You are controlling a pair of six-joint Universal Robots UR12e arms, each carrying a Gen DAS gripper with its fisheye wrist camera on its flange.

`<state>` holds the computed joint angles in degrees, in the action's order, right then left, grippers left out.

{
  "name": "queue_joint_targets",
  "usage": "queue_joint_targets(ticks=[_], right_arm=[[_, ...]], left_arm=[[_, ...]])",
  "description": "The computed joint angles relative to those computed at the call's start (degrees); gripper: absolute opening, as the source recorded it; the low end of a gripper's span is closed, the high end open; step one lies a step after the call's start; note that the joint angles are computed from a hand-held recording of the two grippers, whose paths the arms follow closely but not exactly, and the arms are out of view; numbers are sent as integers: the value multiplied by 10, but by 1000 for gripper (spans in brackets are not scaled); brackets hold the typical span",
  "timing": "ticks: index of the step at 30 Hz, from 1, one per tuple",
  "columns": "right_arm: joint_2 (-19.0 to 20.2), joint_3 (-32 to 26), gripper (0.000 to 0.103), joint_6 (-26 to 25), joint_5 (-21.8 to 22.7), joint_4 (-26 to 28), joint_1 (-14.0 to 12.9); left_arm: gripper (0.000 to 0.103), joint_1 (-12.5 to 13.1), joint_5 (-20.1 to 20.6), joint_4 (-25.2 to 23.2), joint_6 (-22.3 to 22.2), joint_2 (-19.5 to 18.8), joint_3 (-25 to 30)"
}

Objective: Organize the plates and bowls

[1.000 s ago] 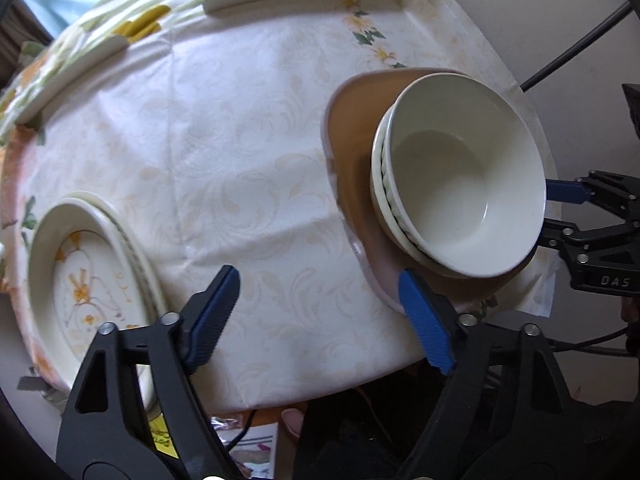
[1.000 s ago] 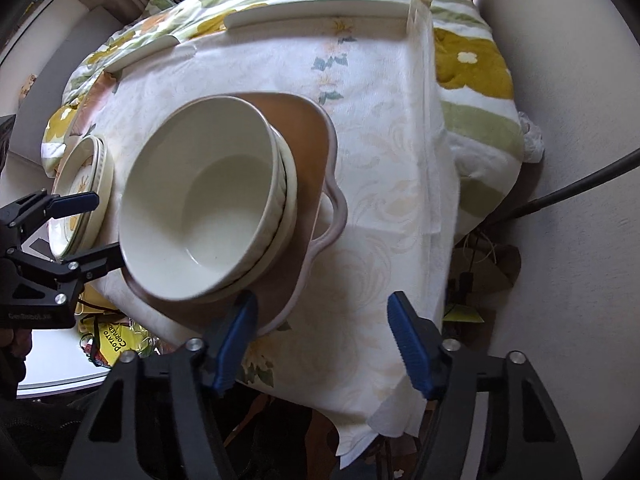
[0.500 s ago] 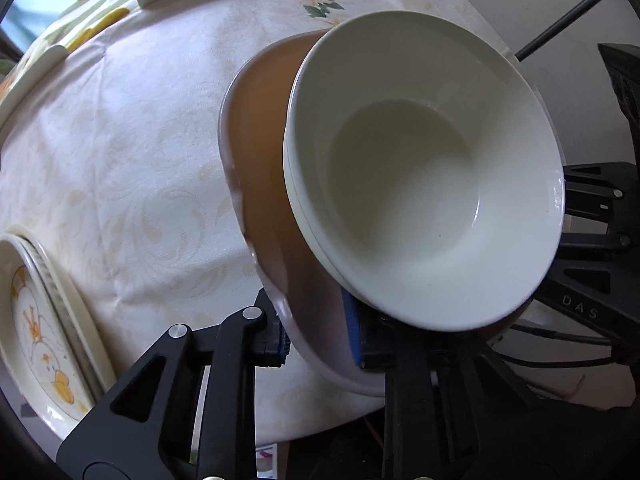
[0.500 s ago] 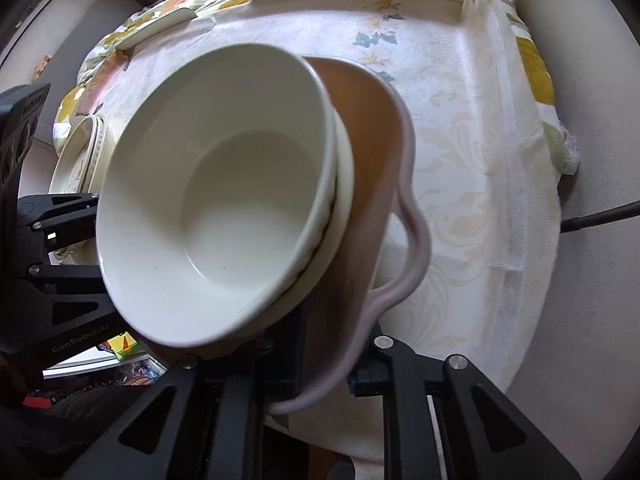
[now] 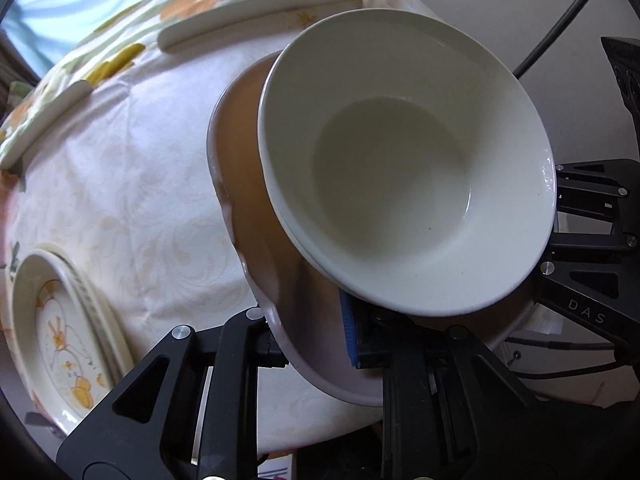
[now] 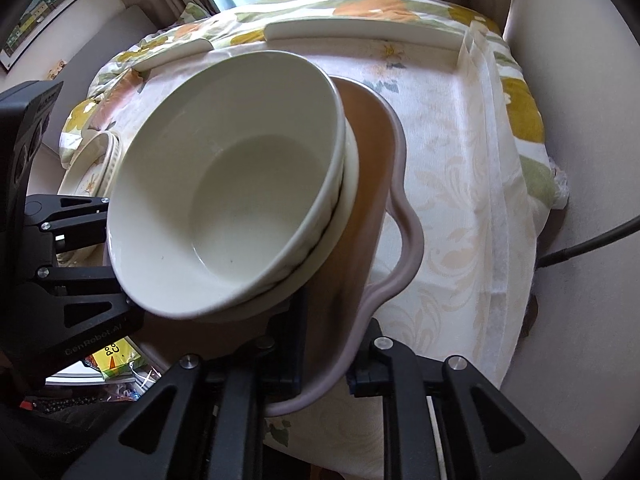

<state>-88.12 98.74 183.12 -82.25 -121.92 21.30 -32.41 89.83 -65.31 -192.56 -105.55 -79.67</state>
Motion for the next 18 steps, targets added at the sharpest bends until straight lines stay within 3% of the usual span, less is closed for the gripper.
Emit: queue_joint_targets(ticks=[7,18], right_arm=[[13,-51,15,-13,-6,13,26],[78,-146,15,33,-26,23,108]], left_arm=[[17,18,23,0,-2,43,-9],[17,92,17,-12,54,141,-92]])
